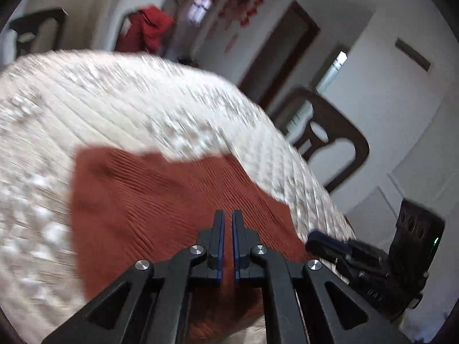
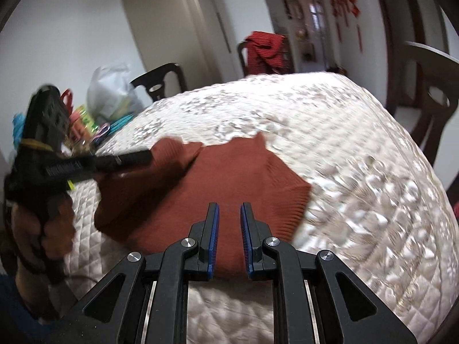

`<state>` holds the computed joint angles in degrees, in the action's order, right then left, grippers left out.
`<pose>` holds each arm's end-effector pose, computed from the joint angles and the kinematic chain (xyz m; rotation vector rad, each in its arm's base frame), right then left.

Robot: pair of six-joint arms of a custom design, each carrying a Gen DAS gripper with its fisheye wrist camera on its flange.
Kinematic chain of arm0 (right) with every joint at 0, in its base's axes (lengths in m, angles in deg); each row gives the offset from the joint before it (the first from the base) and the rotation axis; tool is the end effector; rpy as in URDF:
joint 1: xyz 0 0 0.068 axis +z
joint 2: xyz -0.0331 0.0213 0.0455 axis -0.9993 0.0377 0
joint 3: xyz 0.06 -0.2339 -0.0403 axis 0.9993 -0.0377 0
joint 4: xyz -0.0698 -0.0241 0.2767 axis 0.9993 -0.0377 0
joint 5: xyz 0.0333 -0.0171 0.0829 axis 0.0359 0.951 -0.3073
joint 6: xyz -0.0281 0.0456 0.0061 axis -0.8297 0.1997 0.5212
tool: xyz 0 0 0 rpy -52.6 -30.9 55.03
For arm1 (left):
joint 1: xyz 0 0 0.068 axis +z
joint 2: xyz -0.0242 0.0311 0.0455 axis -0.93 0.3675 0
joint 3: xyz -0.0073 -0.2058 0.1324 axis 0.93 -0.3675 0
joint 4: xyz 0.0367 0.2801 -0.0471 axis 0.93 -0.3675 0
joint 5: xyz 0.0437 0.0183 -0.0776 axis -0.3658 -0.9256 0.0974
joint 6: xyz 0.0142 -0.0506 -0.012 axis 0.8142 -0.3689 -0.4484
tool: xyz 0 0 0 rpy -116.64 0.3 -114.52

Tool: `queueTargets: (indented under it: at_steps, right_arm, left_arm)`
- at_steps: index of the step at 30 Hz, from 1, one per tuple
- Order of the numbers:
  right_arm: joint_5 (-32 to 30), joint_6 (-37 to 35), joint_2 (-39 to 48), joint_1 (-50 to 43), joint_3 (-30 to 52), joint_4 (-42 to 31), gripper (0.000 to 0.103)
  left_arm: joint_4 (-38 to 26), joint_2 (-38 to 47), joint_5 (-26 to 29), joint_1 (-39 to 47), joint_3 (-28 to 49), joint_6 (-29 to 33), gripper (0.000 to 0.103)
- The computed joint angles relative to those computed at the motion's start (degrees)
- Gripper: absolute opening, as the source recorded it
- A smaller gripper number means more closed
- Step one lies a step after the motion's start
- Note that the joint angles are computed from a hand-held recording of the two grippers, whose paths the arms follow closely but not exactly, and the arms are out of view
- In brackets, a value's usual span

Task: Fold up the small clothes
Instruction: 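Fold the held side across the sweater and open the left gripper, then grasp the opposite sweater side edge with the right gripper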

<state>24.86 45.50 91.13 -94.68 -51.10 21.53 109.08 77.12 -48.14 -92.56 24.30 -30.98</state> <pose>0.2444 -0.0103 0.0652 -0.3636 2.2828 0.5015 0.2862 -0.1383 0.0168 0.1408 2.3346 -0.7358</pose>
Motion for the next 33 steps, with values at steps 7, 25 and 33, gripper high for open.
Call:
queueTargets:
  at_steps: [7, 25, 33]
  right_arm:
    - [-5.0, 2.2, 3.8, -1.8, 2.4, -1.1, 0.018]
    - [-18.3, 12.6, 26.6, 8.4, 21.6, -9.1, 0.044]
    - [-21.9, 16.5, 32.3, 8.8, 27.3, -9.9, 0.044]
  left_arm:
    - [3.6, -4.3, 2.1, -0.5, -5.7, 0.1, 0.008]
    - [12.7, -5.1, -10.9, 4.1, -16.5, 6.1, 0.027]
    - [14.6, -3.6, -9.8, 4.7, -16.4, 6.0, 0.028]
